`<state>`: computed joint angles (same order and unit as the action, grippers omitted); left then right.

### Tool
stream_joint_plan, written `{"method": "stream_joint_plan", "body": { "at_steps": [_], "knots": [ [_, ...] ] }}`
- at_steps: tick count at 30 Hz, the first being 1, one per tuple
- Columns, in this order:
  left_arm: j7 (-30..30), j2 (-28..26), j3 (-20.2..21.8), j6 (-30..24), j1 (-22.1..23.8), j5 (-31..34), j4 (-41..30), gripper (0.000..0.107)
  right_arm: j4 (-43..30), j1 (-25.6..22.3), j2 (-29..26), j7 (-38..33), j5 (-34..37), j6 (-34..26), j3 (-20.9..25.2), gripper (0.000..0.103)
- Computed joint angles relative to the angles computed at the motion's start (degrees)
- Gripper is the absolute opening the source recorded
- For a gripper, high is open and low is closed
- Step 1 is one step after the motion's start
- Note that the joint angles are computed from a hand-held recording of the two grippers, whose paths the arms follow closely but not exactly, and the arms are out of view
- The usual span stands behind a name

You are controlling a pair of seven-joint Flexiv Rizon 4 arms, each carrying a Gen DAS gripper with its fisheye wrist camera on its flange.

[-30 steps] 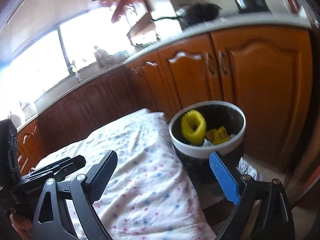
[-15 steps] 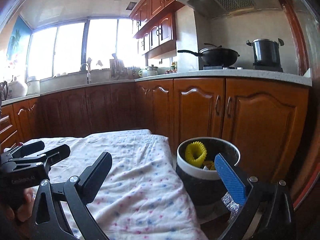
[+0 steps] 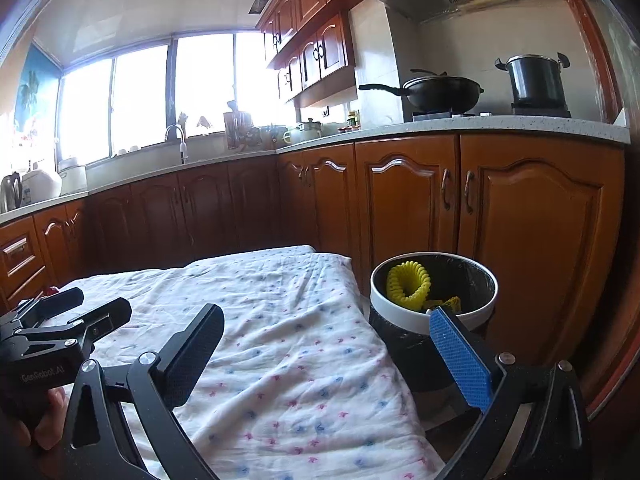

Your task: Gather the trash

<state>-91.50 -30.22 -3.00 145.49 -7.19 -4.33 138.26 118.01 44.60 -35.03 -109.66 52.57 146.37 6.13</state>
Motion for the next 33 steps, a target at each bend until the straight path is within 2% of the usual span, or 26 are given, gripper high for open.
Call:
{"method": "stream_joint_plan", "body": {
  "at_steps": [8, 33],
  "knots": [
    [2.0, 0.4, 0.9, -0.3, -2.2, -4.2, 0.7, 0.103, 0.6, -0.3, 0.2, 1.1, -0.6, 0.3, 0.4, 0.103],
    [3.0, 0.5, 0.9, 0.8, -2.9, -5.6, 1.3, 0.103, 2.0, -0.3, 0.5, 4.0, -2.6, 0.6, 0.3, 0.103]
  ]
}}
